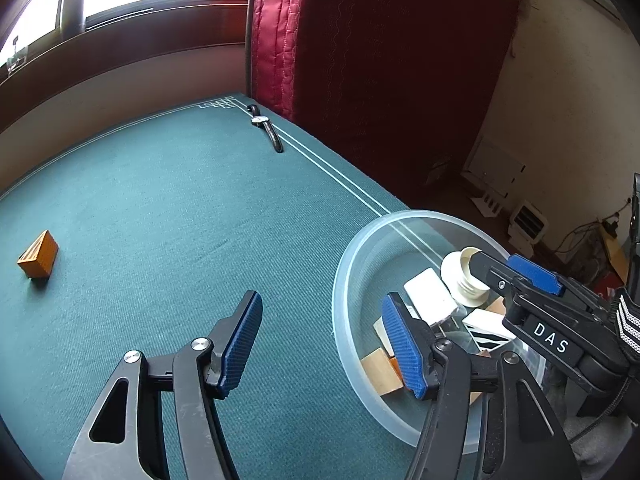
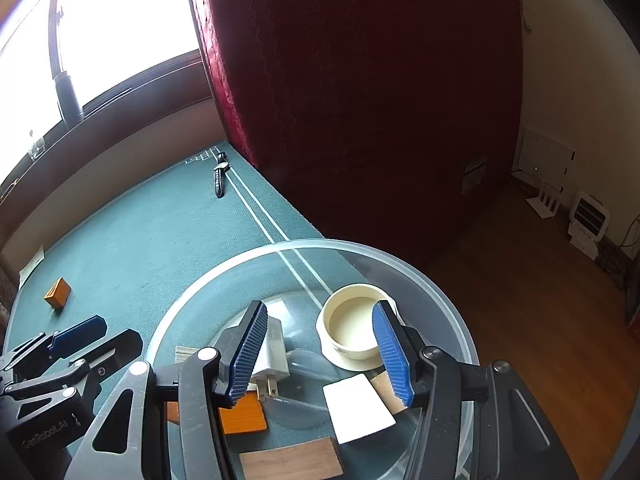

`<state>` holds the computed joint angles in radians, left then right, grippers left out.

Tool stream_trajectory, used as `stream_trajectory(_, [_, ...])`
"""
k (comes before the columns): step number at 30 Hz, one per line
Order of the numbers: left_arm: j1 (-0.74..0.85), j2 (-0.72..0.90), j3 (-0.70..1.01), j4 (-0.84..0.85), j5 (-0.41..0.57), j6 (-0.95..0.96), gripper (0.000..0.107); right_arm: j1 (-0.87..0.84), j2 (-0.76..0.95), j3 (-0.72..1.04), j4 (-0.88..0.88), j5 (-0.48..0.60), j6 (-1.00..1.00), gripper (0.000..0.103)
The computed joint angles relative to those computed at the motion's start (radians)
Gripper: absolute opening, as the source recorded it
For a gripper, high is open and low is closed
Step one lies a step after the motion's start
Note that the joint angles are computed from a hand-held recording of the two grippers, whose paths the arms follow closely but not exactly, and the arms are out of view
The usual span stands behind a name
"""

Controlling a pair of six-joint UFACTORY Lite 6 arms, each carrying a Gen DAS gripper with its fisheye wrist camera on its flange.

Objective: Organize rigid objects
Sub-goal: 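Open the right tool to drop the plug while the left tool releases the grey block into the basin, then withdraw both open tools from the basin toward the last two blocks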

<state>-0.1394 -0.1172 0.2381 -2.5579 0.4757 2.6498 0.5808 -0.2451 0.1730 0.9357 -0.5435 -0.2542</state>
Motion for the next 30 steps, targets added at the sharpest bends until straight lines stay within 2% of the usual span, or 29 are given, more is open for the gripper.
stream_trajectory(3, [0.047,-0.009,-0.007,0.049,0.007,-0.025,0.072,0.037,0.01,0.012,0.045,-0.014,-0.024,0.067])
stream_trajectory(11, [0.181,-0.015,-0.015,0.197,0.031,-0.111,0.077,0.128,0.056,0.06,0.134,-0.043,-0.061,0.088])
stream_trajectory(30, [0.487,-0.005,0.011,0.479,0.083,-0.217,0.079,0.31,0.233,0.24,0.263,-0.073,-0.13,0.089])
